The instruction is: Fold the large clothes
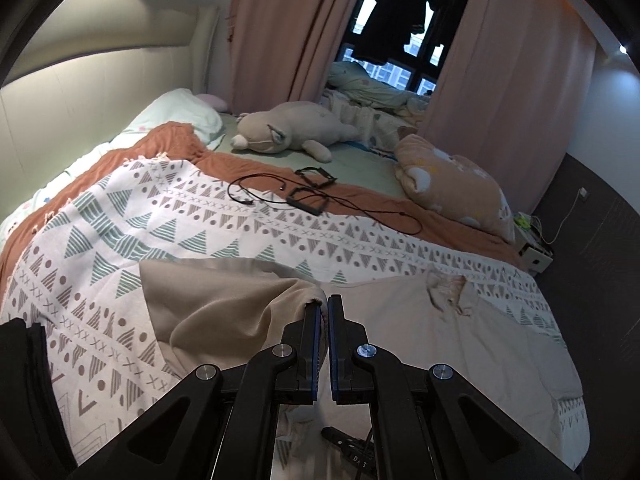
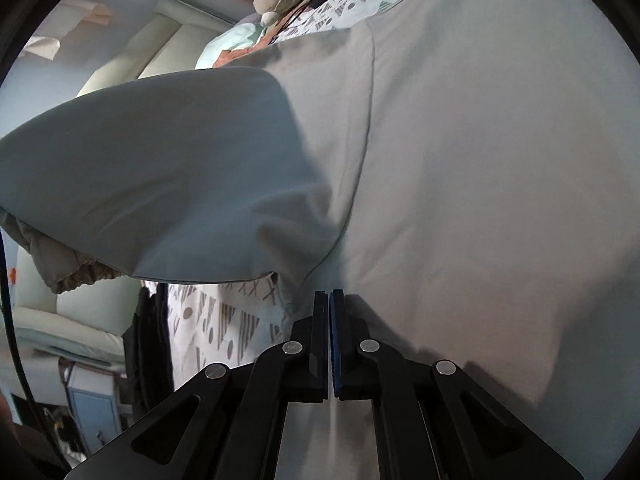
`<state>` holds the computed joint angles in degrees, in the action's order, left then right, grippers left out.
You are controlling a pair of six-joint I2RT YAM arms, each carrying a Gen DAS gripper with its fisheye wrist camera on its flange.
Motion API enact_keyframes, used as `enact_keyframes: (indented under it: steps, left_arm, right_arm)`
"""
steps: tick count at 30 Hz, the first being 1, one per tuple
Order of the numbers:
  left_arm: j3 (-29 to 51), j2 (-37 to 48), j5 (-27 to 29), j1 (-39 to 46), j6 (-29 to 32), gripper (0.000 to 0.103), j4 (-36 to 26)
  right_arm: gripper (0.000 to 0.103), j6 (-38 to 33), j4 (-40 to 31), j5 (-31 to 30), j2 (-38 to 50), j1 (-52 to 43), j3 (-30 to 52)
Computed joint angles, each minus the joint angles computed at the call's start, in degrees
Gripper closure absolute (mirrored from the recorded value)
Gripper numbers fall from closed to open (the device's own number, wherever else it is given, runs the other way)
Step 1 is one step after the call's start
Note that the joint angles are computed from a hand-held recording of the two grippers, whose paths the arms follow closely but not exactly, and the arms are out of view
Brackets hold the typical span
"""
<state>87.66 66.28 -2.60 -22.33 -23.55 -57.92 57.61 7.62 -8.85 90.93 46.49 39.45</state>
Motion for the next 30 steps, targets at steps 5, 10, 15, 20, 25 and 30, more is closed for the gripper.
enact_keyframes:
  steps: [5,10,15,20,25,30]
  left_arm:
    - [2.1,1.3,-3.3,-8.5,-4.9,0.1,-0.1]
    - [2.9,3.8,-6.7,-17.7,-8.9,0.1,0.2]
    - [1.5,5.8,-7.3,-23.5,-12.2,0.1,3.3]
    - [0.3,8.9,-6.5,-27.3,-13.6,0.1,7.0]
    - [-2.1,12.3,-1.8,-27.4,-15.9,0.1,9.9]
    - [-8.4,14.9,12.7,-23.2,-19.3,0.062,16.2]
  right_arm:
    - [0.098,0.8,-8.4,5.7,-15.2,-2.0,-6.8]
    - [0.098,2.0,-21.0,10.8,-30.7,-4.2,-9.6]
    - [0.098,5.6,-34.5,16.8,-48.7,-2.8,-11.9]
    - [0.098,9.6,-47.1,20.8,-63.3,-1.6,-13.9]
    - [0.098,1.8,-49.6,9.3,-69.0,-19.3,-15.9]
    - [0.098,-5.1,-48.5,-2.6,-67.4,-34.9,-16.5]
